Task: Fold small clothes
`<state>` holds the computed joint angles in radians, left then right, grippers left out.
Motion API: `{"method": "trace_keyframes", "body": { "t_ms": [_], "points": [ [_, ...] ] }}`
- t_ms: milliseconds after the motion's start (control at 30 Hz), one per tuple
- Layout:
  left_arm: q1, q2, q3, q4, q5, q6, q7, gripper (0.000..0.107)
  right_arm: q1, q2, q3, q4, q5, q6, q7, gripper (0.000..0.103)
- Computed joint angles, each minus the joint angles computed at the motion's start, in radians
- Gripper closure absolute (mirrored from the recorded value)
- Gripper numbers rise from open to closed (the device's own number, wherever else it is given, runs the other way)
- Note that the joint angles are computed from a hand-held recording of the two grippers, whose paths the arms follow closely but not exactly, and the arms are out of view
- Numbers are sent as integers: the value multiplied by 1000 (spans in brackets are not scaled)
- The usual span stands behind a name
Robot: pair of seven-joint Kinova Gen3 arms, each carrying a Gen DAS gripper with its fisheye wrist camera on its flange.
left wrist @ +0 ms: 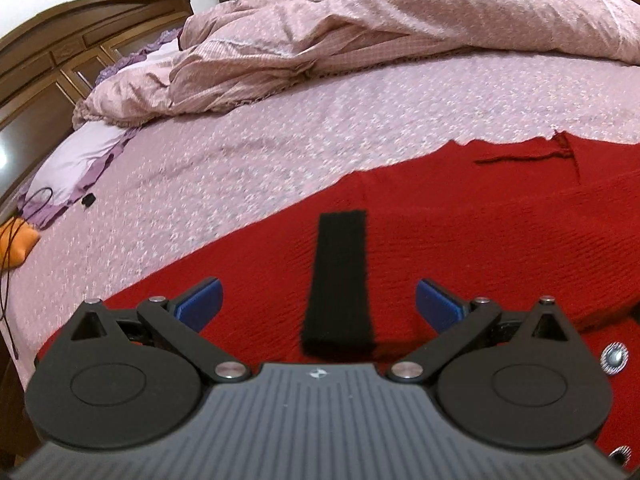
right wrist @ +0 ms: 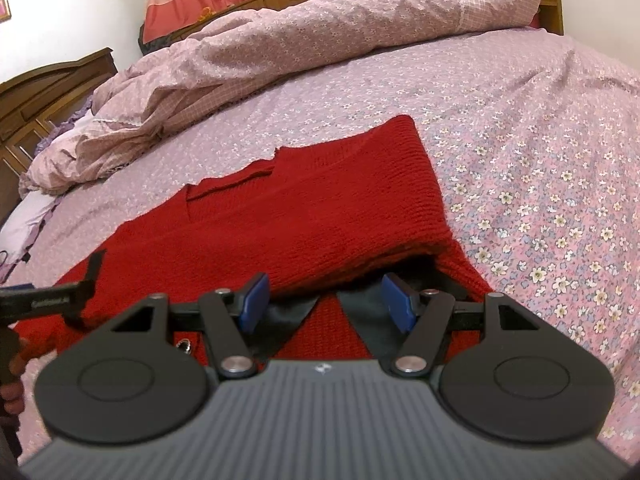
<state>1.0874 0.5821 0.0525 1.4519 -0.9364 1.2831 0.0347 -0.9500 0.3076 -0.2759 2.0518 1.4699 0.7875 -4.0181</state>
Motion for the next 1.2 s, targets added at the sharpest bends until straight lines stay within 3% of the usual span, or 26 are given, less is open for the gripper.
{"method": "trace_keyframes", "body": {
  "t_ms": [333,700,1033,1200],
  "points": [
    [-94,-144,21,215,-66,-264,161,5,32,-16,20,-22,-38,-25,113,38],
    [-186,-111,14,174,-24,-397,2,22,98,-20,57,-65,-70,-43,247,38],
    [-184,-91,-49,182,-9,-480,-5,24,172,30,106,-103,-37,-131,324,38],
    [-187,-110,-58,218,-29,-558,25,48,195,53,121,-119,-20,-188,355,38]
  ]
}}
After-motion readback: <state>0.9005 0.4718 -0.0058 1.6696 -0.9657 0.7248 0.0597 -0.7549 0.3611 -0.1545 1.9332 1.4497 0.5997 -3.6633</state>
